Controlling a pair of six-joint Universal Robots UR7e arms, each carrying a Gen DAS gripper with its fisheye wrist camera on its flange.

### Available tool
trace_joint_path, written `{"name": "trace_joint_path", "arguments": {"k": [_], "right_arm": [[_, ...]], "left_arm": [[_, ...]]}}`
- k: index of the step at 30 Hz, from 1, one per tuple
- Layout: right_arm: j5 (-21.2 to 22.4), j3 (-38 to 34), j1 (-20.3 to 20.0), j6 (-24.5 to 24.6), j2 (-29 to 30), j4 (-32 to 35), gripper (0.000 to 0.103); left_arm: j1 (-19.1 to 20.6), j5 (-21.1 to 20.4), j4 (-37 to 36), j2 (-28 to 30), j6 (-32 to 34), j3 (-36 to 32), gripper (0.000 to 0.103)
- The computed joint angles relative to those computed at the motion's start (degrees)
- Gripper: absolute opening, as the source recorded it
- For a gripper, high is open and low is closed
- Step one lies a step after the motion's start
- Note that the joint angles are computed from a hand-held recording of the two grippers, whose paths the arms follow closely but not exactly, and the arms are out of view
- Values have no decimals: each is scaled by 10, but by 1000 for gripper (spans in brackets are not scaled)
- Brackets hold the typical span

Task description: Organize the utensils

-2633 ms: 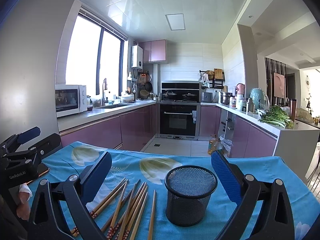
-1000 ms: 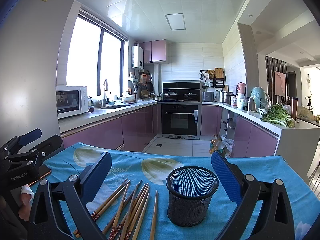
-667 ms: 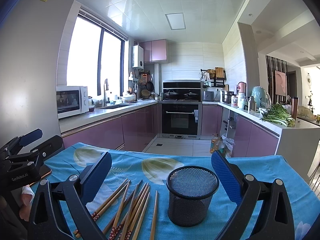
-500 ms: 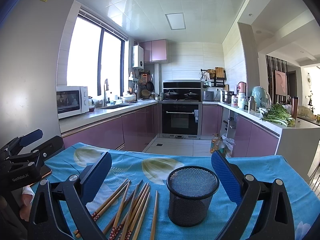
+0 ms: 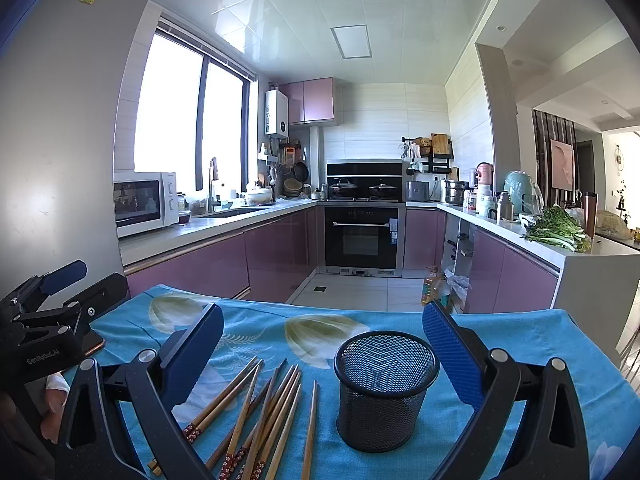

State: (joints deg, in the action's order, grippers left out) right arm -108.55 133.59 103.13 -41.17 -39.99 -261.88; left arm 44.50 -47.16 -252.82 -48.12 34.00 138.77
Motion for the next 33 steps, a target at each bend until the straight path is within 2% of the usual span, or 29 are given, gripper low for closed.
{"name": "trace_joint_path", "arguments": {"k": [6,12,17,19,22,25,27,29,33], "right_arm": [[2,3,-1,4,-5,10,96],[15,16,-5,23,-27,77,95],[17,33,-16,34,-51,160,77],[11,36,-19,39,-60,205,62],[-18,32,-22,48,-65,267,47],[-52,21,-27,70,-68,337,39],[-59,17,-39,90,-72,373,35],[-71,10,-46,102,-74,397,31],[-80,-3,-58,125,-75,439,28]], "left_arm": [[1,0,1,2,-4,1,97],[7,-2,30,-3,-11,3,97],[24,-7,110,-21,-34,0,97],[32,-9,150,-28,-43,-4,97],[44,-12,211,-35,-50,-10,97],[61,-28,281,-45,-62,-19,94],[73,-40,314,-47,-66,-26,90],[84,-50,355,-48,-74,-35,81],[107,-61,439,-51,-91,-57,71]]}}
